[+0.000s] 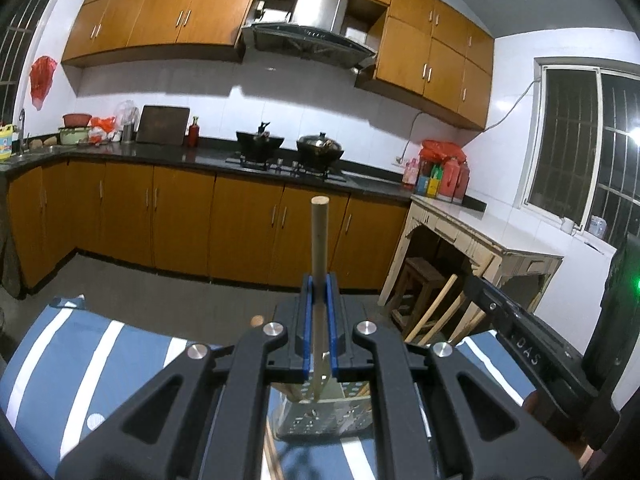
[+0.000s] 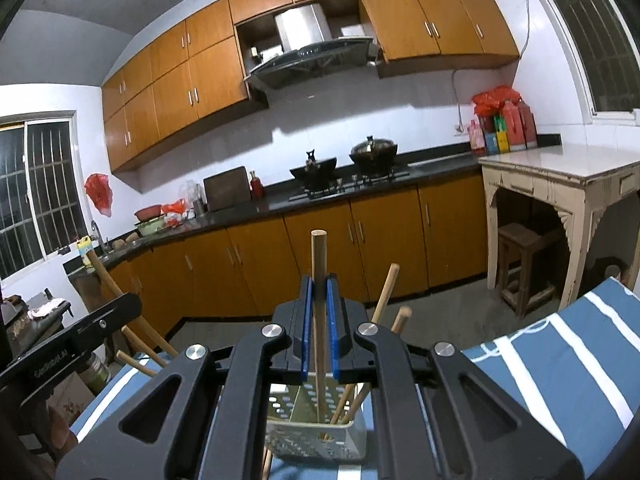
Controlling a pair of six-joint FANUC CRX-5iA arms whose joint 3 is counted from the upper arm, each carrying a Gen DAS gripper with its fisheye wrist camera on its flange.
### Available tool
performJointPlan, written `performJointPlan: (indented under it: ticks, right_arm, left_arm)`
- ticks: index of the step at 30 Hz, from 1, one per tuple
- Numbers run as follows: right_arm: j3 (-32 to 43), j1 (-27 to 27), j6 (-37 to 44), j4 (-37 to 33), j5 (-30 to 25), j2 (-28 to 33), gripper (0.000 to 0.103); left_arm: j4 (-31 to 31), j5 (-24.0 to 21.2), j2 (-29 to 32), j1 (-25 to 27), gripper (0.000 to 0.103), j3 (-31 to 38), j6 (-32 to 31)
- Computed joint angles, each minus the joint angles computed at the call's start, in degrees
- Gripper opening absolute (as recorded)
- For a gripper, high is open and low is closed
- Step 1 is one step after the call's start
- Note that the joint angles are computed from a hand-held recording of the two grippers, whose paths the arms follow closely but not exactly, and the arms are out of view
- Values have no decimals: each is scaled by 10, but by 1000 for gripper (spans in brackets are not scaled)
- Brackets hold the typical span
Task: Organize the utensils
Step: 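Lower the chopsticks into the green holder and open both tools, then grasp another chopstick with the left tool while the right tool grasps one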
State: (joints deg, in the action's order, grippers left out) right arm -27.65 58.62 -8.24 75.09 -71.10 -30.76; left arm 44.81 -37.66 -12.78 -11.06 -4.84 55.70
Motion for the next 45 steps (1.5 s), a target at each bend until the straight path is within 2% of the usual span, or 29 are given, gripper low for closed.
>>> performJointPlan:
  ticks: [2, 3, 4, 6, 12, 17, 22, 25, 27, 30, 34, 36, 40, 45]
  right_arm:
    - [4, 8, 7, -4, -12, 2, 10]
    - [5, 12, 8, -4, -17, 3, 16]
    - [6, 18, 9, -3, -25, 2, 28]
    - [5, 29, 7, 8, -42, 2, 42]
    - [14, 85, 11, 26, -112, -4, 43]
    - [3, 184, 7, 19, -233, -19, 47]
    - [-30, 273, -56, -59, -340, -44, 47]
    - [-53, 305, -112, -130, -367, -59, 47]
    - [-65, 310, -138, -178, -363, -62, 47]
    - [-71, 292, -148, -229, -323, -58, 46]
    - [-78, 247, -138, -285, -231, -54, 36]
    - [-76, 221, -126, -302, -195, -43, 34]
    - [-75, 187, -105, -323, -159, -29, 29]
    - [-73, 177, -91, -332, -147, -20, 29]
  left_arm:
    - [7, -7, -2, 7, 15, -3, 2]
    - [5, -9, -3, 10, 19, -2, 6]
    - [7, -9, -6, 13, 22, -4, 6]
    - [16, -9, -13, 18, 26, -9, 0]
    - [62, -16, -50, 41, 34, -34, -32]
    - [86, -46, -100, 80, 40, -73, -60]
    - [60, -101, -145, 127, 43, -124, -66]
    - [26, -112, -161, 139, 43, -154, -62]
    - [-11, -116, -162, 142, 43, -168, -46]
    - [-59, -115, -160, 139, 43, -186, -25]
    - [-105, -134, -142, 132, 43, -194, 1]
    - [-114, -142, -137, 131, 43, -202, 7]
    - [-121, -150, -135, 124, 43, -212, 13]
    - [-128, -153, -128, 114, 43, -208, 19]
